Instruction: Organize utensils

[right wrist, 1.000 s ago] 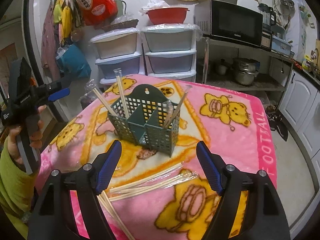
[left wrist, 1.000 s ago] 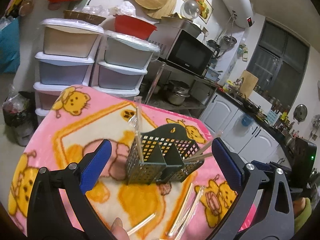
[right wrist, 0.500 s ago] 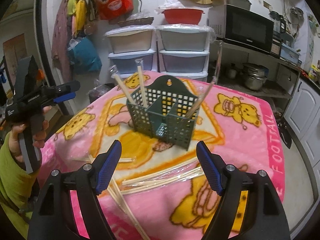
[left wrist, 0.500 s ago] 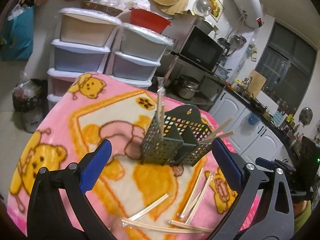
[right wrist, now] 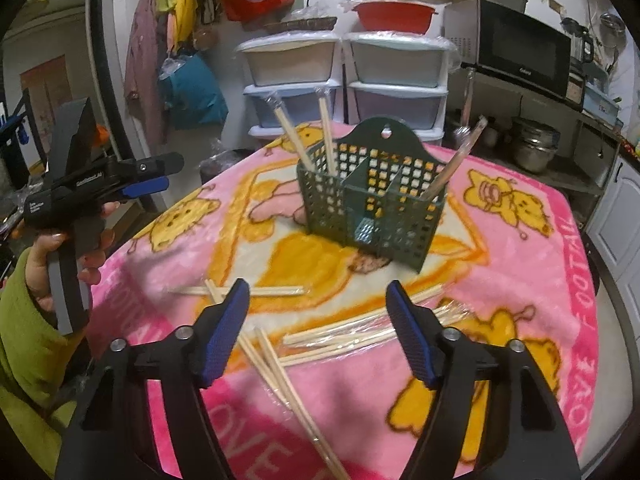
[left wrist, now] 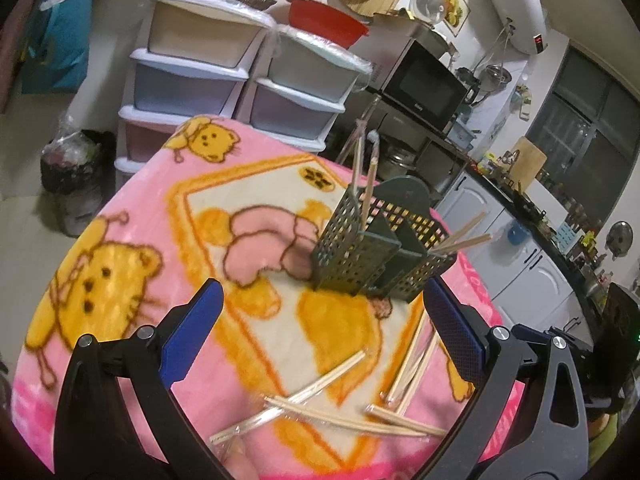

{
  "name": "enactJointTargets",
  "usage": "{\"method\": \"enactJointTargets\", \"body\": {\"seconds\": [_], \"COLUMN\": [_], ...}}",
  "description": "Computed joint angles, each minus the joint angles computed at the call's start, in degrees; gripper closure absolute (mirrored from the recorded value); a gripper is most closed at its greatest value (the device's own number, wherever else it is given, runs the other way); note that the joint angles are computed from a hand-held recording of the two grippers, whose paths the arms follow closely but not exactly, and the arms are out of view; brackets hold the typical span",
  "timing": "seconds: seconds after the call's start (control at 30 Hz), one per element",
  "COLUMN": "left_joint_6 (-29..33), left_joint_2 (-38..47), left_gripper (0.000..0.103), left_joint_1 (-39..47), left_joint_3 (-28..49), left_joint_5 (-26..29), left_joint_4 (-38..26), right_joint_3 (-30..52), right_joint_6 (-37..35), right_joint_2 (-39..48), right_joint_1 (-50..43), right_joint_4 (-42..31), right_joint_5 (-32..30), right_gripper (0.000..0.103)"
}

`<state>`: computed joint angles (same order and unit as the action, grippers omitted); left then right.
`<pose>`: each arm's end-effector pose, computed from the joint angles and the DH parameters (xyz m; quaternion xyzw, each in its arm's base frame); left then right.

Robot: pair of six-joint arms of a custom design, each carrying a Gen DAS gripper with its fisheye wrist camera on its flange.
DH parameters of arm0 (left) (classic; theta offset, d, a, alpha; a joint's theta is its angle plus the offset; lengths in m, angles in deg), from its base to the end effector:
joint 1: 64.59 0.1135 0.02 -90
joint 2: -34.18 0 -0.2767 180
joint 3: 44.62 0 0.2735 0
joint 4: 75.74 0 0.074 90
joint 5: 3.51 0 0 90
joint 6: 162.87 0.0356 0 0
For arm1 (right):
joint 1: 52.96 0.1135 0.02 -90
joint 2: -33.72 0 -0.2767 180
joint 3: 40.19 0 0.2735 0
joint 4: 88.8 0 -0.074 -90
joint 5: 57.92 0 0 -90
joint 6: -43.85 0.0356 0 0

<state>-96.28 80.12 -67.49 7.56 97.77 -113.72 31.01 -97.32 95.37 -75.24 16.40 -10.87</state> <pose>0.1915 -0.0167 0.2848 -0.1077 0.8639 -0.1938 0.4522 0.1945 -0.0535 0.3115 -0.3027 0.8607 0.1674 0.3737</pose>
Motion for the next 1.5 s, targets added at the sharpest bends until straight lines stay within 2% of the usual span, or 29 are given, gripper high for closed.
{"method": "enactJointTargets", "body": {"seconds": [0.4,0.57,0.73,0.8,1.1,1.5], "left_joint_6": [0.65,0.68,1.29,1.40,0.59,-1.60], "left_joint_2": [-0.94,1.21,2.95,4.18,5.95,8.01], "left_gripper": [0.011,0.031,0.054,0.057,0.057,0.057], "left_joint_1": [1.94,6.28,9.22,10.39,10.77,7.79], "left_joint_3": [-4.63,-6.65,-8.48,-9.07,-11.14,-11.30], "left_joint_5": [1.59,7.30,11.67,14.04,16.99,15.63], "left_joint_4": [-2.50,-2.61,-3.22,-3.21,-2.29,-0.12], "right_joint_3": [-7.26,-9.39,-11.59,-12.37,-13.96,-14.26], "right_joint_6": [-1.34,-0.58,1.38,2.50,4.93,8.24], "right_joint_2": [-3.17,-3.12,-2.63,-2.32,-0.70,4.76], "right_joint_1": [7.44,11.30,15.17,16.55,21.42,27.82], "right_joint_4": [0.90,2.36,5.17,6.41,9.95,16.07], "right_joint_5": [5.51,7.85,10.61,11.64,14.62,20.05], "right_gripper": [0.072,0.078,0.080,0.081,0.081,0.083]}}
